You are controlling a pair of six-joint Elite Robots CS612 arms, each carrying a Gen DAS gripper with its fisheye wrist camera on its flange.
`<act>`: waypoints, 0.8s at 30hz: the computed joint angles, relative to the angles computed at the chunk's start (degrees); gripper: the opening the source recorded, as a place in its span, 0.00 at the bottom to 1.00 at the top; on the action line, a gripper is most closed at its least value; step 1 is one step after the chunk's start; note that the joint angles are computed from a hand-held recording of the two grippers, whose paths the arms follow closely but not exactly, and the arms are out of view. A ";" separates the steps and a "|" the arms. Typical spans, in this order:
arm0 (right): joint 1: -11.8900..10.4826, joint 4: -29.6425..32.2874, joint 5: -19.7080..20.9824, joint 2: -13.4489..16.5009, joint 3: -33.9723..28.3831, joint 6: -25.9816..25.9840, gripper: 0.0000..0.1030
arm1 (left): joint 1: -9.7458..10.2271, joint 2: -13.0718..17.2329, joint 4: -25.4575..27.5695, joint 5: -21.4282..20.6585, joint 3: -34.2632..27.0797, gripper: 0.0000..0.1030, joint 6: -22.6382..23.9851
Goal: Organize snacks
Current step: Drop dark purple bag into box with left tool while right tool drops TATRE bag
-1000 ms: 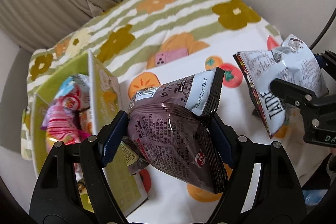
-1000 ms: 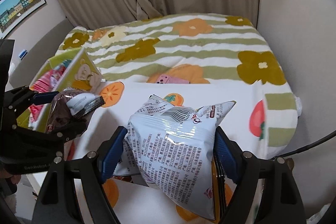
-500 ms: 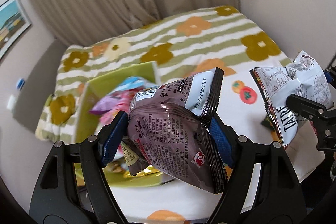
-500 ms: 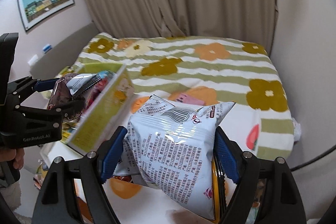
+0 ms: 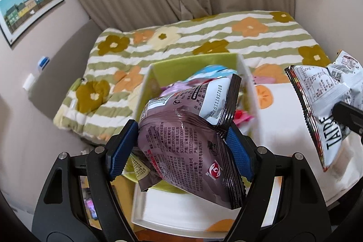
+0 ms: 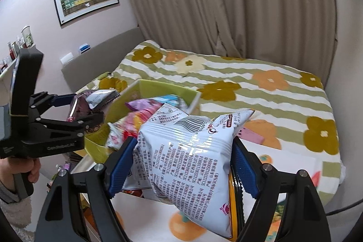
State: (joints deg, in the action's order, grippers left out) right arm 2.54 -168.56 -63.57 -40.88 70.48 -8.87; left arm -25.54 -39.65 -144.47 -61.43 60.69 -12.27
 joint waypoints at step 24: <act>8.14 7.25 -13.25 4.68 -8.02 9.52 0.76 | 8.31 1.81 -3.17 -23.24 -0.62 1.00 8.66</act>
State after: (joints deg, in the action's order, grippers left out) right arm 10.68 -161.31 -76.82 -36.20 62.46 0.66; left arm -17.23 -37.84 -147.64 -84.67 60.07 -3.61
